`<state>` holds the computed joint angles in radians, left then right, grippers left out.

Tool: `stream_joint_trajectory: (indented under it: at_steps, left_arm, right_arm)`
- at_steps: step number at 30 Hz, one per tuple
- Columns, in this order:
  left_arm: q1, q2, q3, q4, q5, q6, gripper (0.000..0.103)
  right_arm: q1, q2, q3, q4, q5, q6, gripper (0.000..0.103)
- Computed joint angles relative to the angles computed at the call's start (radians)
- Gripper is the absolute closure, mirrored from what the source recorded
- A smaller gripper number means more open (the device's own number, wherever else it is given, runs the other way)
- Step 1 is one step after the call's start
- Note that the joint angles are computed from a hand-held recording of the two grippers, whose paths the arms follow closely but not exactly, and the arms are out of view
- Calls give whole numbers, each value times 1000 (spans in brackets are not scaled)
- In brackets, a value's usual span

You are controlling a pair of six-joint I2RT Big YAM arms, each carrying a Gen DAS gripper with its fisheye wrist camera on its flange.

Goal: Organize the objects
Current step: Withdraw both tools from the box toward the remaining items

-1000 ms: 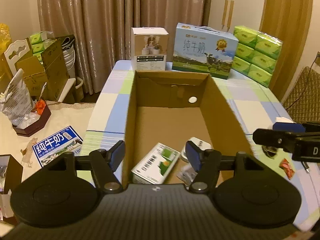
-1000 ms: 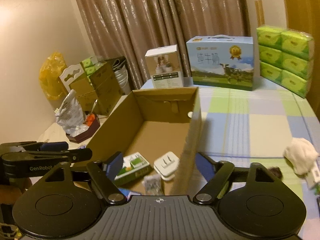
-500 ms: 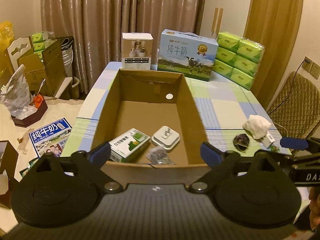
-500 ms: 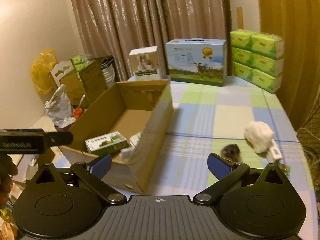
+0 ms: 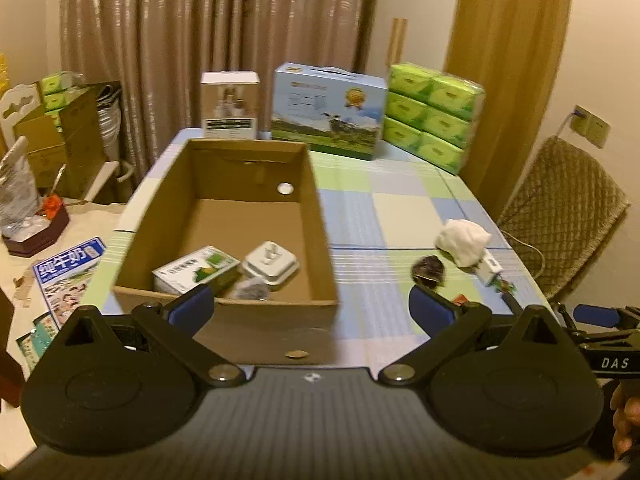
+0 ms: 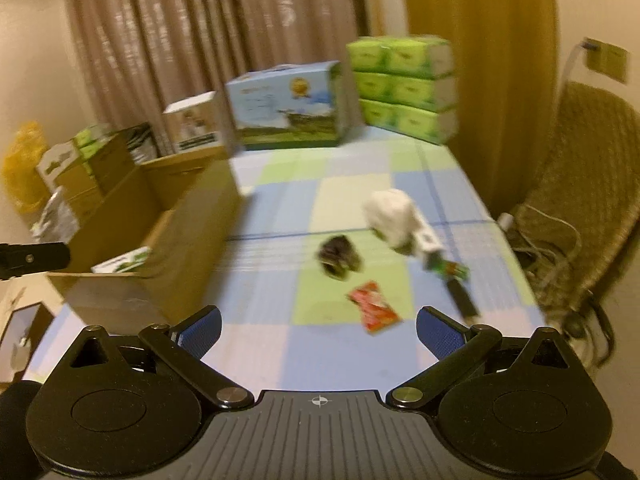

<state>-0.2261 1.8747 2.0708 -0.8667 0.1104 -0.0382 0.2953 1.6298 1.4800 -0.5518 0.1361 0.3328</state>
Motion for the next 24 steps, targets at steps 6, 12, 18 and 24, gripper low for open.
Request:
stream_joint_trajectory:
  at_steps: [6, 12, 18, 24]
  left_arm:
    - [-44, 5, -13, 2, 21, 8, 1]
    - [-81, 27, 4, -10, 32, 19, 1]
    - [-108, 56, 29, -35, 38, 39, 1]
    - [-126, 89, 62, -60, 37, 57, 1]
  right_arm:
    - [-41, -56, -79, 17, 41, 21, 2]
    - [-70, -80, -119, 29, 52, 33, 2]
    - [-85, -86, -138, 38, 52, 30, 2]
    - [-100, -78, -144, 42, 43, 32, 2]
